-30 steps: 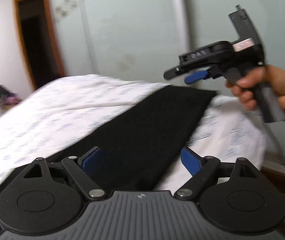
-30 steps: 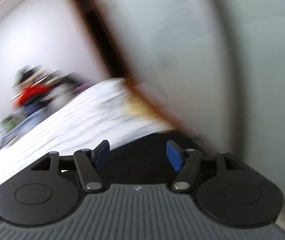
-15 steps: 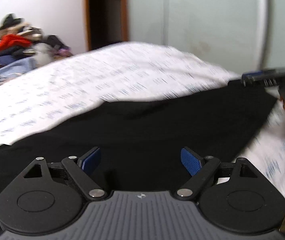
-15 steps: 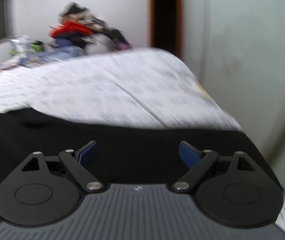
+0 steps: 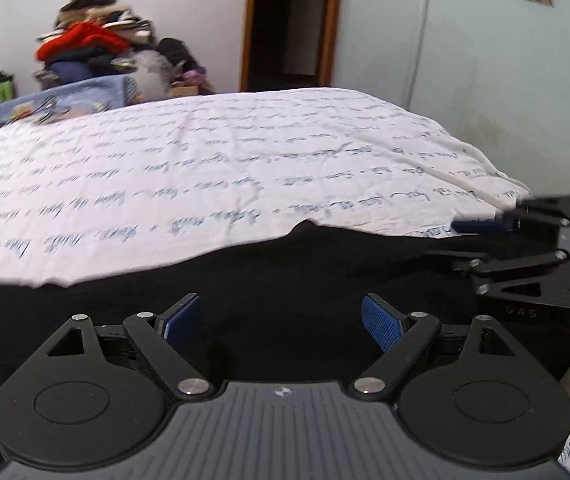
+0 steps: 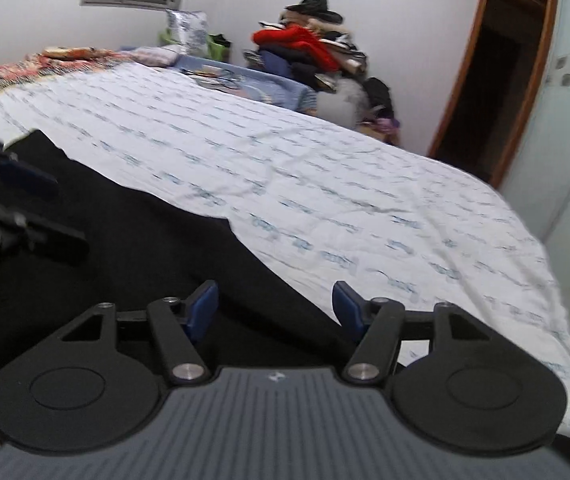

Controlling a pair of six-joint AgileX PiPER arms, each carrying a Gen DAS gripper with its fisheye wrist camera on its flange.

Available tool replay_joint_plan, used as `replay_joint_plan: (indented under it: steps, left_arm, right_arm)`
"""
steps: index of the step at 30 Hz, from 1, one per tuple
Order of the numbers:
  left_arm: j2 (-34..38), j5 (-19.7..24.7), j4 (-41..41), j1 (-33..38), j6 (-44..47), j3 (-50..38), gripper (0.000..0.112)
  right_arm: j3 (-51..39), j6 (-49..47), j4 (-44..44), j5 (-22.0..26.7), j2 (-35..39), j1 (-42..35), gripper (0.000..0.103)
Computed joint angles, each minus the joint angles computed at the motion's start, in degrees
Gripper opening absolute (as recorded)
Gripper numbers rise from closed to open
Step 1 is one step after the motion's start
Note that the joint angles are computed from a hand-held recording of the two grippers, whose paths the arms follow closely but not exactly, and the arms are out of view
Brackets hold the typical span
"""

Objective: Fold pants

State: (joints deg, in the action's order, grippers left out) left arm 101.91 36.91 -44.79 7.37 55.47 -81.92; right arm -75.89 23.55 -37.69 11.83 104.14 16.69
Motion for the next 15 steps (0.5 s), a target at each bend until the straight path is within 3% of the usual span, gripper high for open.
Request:
replay_joint_plan:
  steps: [1, 3, 5, 8, 12, 15]
  left_arm:
    - [0.97, 0.58, 0.43, -0.78, 0.10, -1.69, 0.087]
    - [3.34, 2.49, 2.91, -3.14, -1.75, -5.98, 0.087]
    - [7.51, 6.93, 6.20, -5.71, -4.83, -12.70, 0.087]
    - [16.21, 14.53, 11.57, -9.87, -10.23, -25.06, 0.087]
    - [24.99, 9.97, 23.57, -14.46, -24.55, -35.51, 0.088]
    - [23.13, 9.91, 20.54, -13.02, -28.56, -34.61, 0.087]
  right_arm:
    - [1.07, 1.55, -0.31, 0.80, -0.90, -0.44, 0.020]
    - [3.67, 3.18, -0.74, 1.42, -3.08, -2.22, 0.007]
    - [4.87, 3.76, -2.44, 2.79, -3.84, -3.30, 0.007]
    - [1.94, -9.09, 8.79, 5.59, -1.14, -5.76, 0.007]
    - [-5.30, -16.69, 14.89, 6.12, 5.48, -7.31, 0.007]
    - [-12.19, -13.55, 11.98, 8.86, 9.69, -6.98, 0.009]
